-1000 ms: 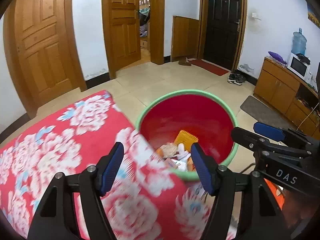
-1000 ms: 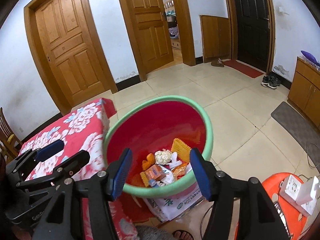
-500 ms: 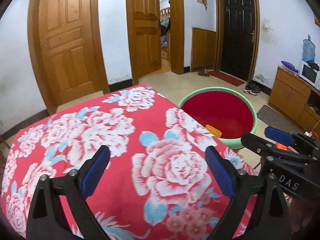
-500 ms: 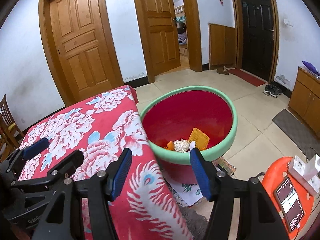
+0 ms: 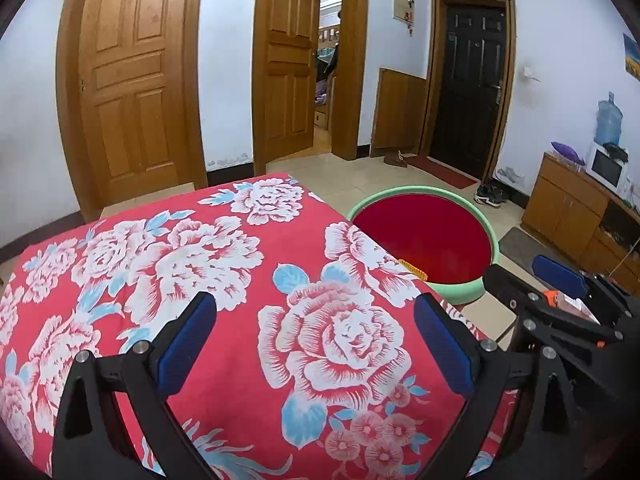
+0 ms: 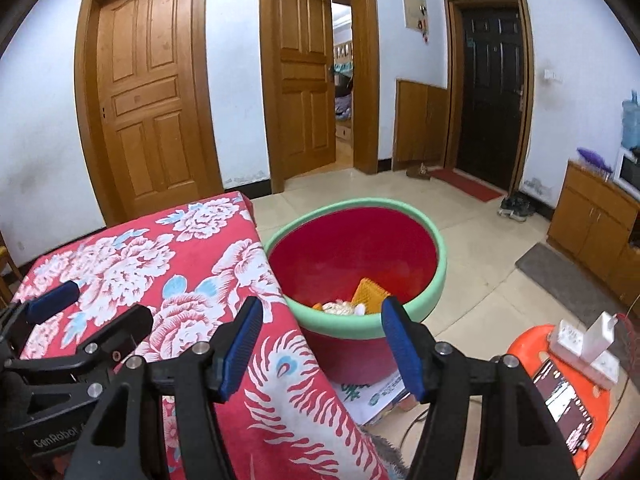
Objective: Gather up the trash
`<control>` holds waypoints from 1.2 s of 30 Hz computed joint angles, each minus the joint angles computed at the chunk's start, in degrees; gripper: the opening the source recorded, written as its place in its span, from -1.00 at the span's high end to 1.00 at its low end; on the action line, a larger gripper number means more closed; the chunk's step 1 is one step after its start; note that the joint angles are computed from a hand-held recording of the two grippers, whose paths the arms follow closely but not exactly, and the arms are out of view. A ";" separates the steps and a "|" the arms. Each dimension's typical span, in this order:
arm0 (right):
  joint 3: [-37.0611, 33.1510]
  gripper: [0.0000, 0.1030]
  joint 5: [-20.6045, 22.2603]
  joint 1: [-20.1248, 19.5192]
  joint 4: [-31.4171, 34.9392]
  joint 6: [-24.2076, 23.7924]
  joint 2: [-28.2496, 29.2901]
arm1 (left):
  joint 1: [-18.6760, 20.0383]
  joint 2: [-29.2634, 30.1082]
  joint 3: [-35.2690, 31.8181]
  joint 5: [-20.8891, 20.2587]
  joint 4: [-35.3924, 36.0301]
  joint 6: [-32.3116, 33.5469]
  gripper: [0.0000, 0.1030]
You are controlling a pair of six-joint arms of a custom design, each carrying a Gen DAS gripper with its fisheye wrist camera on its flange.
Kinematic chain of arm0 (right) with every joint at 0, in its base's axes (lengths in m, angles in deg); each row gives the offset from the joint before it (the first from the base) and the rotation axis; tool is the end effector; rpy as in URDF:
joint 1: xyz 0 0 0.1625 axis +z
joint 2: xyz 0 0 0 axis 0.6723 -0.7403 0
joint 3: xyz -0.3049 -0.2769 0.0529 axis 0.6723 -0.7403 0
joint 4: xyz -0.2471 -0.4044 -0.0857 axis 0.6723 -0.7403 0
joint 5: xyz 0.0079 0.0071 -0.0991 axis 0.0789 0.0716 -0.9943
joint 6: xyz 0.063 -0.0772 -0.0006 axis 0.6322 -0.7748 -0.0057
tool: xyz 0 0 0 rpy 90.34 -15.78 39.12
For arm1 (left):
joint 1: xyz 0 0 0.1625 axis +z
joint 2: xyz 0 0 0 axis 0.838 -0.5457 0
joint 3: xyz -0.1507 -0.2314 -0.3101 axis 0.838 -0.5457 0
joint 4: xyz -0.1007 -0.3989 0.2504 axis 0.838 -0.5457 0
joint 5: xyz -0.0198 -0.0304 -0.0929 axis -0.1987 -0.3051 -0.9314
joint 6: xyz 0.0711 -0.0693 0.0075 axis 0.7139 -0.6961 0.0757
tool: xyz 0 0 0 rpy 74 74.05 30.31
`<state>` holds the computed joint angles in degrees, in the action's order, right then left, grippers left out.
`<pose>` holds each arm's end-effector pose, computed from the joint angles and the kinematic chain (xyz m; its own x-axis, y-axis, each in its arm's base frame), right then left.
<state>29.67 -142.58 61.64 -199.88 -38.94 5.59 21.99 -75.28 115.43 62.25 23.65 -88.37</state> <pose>0.2559 -0.7955 -0.0884 -0.6548 0.2897 0.6981 -0.4679 0.5701 -0.6754 -0.0027 -0.8477 0.1529 -0.6958 0.3979 -0.5979 0.7064 0.5296 -0.4696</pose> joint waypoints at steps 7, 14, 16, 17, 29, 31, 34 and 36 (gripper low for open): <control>-1.16 -0.31 0.59 0.33 -1.38 -2.62 1.02 | 0.56 1.10 -2.56 1.00 2.06 -2.14 -0.95; -1.29 -0.32 -0.44 0.15 0.18 -0.41 0.88 | 0.23 -0.21 0.27 0.58 -0.24 -0.33 -0.95; -1.44 -0.34 -0.75 0.16 0.31 -0.03 0.98 | 0.17 -0.58 0.94 0.62 -0.65 -0.02 -0.95; -1.40 -0.34 -0.88 0.13 0.67 0.37 0.92 | 0.15 -0.70 1.18 0.66 -0.81 0.13 -0.95; -2.05 -0.35 -1.68 0.24 0.00 -0.23 1.32 | 0.13 -0.41 0.59 0.58 0.02 -0.23 -0.96; -2.03 -0.35 -1.78 0.26 0.19 -0.06 1.31 | 0.16 0.21 -0.52 0.53 0.90 -0.46 -0.96; -2.22 -0.35 -1.81 0.28 0.08 -0.20 1.40 | 0.17 0.53 -1.10 0.50 1.39 -0.57 -0.96; -2.30 -0.35 -1.76 0.23 -0.17 -0.32 1.49 | 0.14 0.62 -1.18 0.35 1.43 -0.49 -0.96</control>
